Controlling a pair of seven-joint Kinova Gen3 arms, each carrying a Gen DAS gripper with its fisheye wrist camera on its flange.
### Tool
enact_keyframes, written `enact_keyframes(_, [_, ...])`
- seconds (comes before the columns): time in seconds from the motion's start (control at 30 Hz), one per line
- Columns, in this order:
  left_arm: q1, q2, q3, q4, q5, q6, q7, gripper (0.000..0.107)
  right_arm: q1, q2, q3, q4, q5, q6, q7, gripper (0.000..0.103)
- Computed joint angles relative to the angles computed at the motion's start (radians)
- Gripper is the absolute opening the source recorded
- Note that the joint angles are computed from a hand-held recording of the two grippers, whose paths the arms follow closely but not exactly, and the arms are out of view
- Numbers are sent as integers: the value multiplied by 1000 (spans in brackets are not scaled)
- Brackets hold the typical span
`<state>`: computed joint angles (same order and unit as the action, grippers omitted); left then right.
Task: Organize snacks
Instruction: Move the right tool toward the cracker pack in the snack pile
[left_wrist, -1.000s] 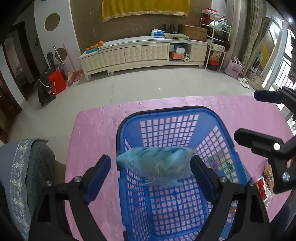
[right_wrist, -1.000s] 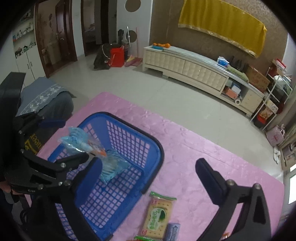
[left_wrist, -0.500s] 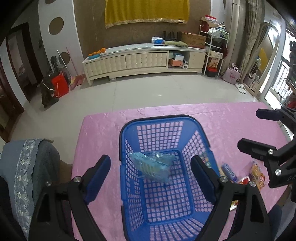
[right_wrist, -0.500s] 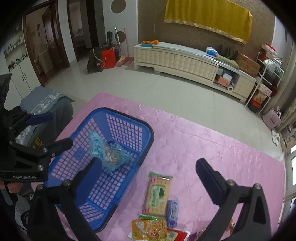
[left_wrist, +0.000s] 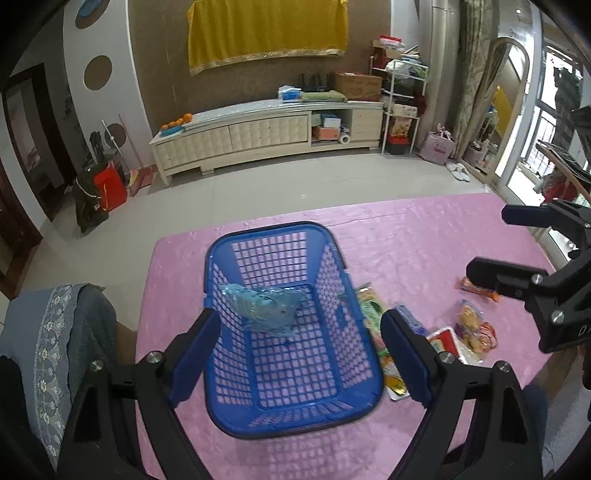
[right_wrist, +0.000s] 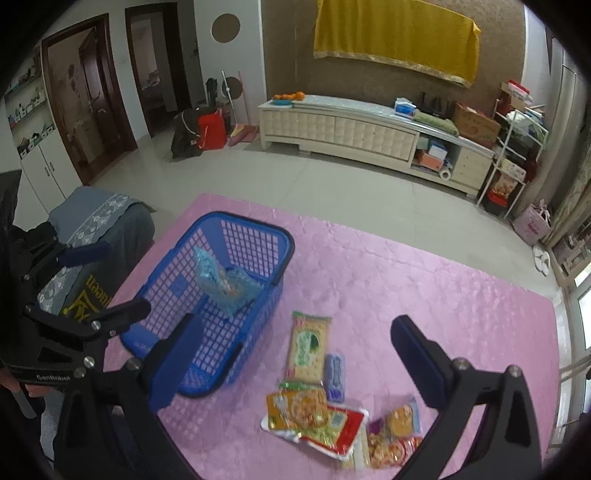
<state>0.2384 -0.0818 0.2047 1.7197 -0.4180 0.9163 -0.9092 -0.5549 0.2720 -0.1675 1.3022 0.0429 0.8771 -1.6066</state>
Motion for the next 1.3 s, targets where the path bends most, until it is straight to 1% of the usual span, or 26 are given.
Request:
enact_keyframes(0.1, [17,-14,29,3,-22,7,45,87,12,-49,-1,64,-5,-20,1,102])
enact_keyframes(0.23, [39,-13,48,-2,-15,10,69,87,46,-108,-2,148,-23,-45,6,102])
enact_keyframes(0.37, [83,12,85,-14,-49,23,113,87,92,-141,-1,206,-65,-51,32,102])
enact_keyframes(0.47, [124,39,97,-19,-77,28,143,87,114,-165,3,255,-70,-69,39,102])
enact_keyframes(0.77, [241,115,79,7,-92,-7,207,87,187,-212,20,404,-120,-129,98,102])
enact_keyframes(0.9, [286,156,64,20,-97,-39,217,87,211,-224,27,465,-140,-162,112,102])
enact_keyframes(1.03, [329,195,45,44,-111,-82,229,87,219,-227,29,519,-123,-194,102,102])
enact_keyframes(1.17, [375,232,24,73,-158,-122,252,87,217,-234,27,602,-83,-268,70,102])
enact_keyframes(1.3, [396,267,7,92,-159,-161,217,87,213,-212,28,642,-36,-297,34,102])
